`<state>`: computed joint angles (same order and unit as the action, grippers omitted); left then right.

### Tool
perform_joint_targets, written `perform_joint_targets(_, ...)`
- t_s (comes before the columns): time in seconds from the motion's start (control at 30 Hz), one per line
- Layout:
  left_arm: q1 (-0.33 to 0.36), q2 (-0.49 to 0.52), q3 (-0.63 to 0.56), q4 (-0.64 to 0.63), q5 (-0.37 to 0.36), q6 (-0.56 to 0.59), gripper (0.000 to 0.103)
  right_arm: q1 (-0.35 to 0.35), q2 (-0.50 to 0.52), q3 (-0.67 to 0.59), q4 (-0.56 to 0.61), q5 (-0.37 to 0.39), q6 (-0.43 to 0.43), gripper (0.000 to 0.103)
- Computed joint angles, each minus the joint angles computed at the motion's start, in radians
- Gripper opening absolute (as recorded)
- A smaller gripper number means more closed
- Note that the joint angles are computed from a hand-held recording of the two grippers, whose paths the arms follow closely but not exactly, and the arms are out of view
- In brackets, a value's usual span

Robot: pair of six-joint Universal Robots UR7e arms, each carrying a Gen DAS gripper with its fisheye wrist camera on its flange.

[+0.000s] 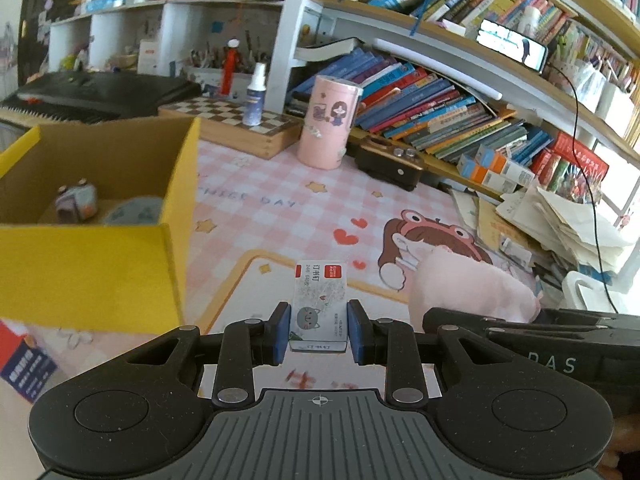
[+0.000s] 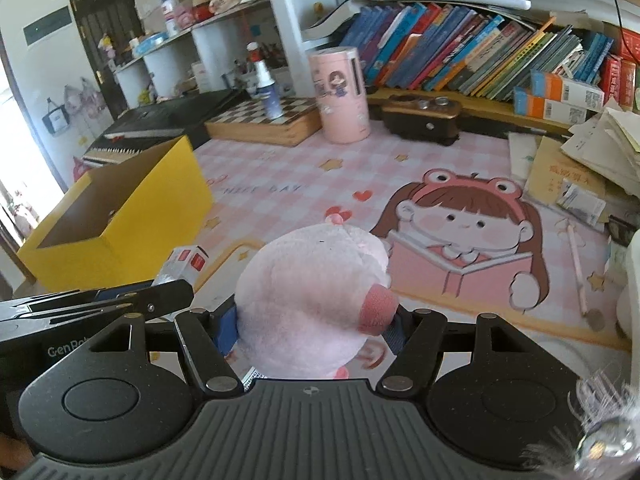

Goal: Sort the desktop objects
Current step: 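Carry the white card in the left gripper to the box while the right gripper carries the plush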

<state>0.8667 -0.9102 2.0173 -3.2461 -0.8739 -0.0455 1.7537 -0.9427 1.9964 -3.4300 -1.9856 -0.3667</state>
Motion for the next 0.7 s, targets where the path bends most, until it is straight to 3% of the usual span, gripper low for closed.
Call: perform_joint_targets(0.7,0.017,-0.288,0.235,0.060,0.012,-0.059,0.028,0.158,0.079,0.062,0.019,-0.063,0.151,0.066)
